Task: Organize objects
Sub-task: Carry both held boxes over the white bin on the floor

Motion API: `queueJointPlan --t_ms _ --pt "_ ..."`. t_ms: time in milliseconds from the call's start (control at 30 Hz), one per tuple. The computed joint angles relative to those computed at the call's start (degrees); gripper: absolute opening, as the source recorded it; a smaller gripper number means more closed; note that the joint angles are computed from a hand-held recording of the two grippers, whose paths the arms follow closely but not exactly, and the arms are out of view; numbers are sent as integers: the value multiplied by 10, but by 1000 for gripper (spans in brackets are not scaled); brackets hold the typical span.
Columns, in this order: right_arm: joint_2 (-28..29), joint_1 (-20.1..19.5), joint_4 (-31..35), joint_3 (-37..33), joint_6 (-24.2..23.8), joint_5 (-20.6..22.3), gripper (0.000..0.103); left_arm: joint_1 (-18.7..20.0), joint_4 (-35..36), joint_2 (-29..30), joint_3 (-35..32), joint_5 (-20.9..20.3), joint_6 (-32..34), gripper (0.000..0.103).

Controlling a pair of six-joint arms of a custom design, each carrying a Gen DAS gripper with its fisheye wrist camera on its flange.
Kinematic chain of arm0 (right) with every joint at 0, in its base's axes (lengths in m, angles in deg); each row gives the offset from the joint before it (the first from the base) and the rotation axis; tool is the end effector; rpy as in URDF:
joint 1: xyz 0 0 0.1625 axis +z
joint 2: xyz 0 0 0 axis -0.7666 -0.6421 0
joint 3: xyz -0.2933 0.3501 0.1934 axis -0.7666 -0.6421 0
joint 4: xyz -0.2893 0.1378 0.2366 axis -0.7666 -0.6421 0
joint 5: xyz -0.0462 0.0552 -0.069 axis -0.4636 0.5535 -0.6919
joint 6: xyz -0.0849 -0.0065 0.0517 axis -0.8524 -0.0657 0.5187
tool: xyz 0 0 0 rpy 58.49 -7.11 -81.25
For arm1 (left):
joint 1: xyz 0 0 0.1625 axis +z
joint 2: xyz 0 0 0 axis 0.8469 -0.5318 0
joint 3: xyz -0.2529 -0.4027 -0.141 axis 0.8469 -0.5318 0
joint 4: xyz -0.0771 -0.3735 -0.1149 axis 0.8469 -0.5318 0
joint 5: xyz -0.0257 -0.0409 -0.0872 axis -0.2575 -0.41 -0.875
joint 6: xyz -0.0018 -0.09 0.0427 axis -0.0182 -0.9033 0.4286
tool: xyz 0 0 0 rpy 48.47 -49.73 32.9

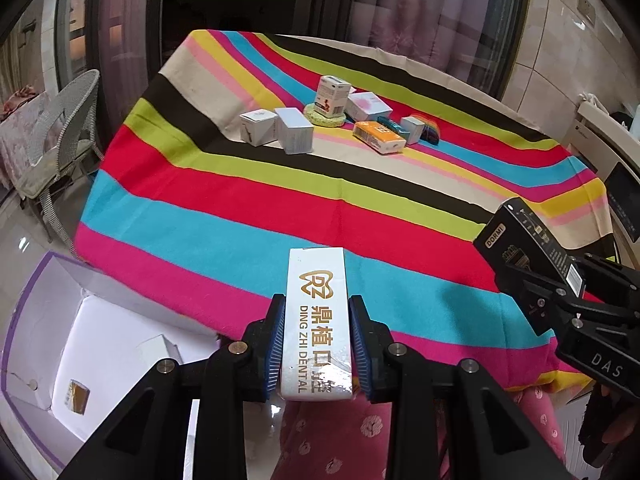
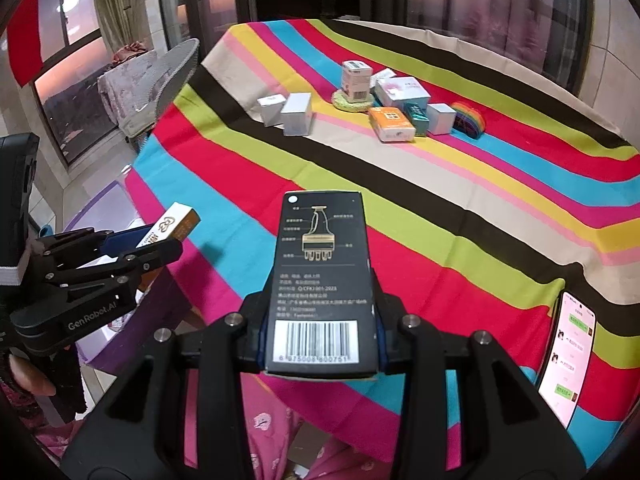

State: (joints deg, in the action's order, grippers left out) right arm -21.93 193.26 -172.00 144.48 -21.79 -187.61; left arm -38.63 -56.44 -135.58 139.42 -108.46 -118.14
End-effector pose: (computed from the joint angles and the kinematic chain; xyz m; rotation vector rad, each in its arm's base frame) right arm 0.4330 -0.2549 0.0879 0.5716 -2.2973 0.7962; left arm -0.1183 -0.2556 0.3718 0.6102 2.4410 -0.7650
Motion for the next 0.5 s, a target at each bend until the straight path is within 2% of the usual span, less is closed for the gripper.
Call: queueJointPlan --t_ms 200,500 --pt "20 13 4 -23 -18 21 42 -11 93 -44 -22 12 -49 32" --pt "73 33 37 -84 -72 67 42 -2 248 -112 -63 31 -124 32"
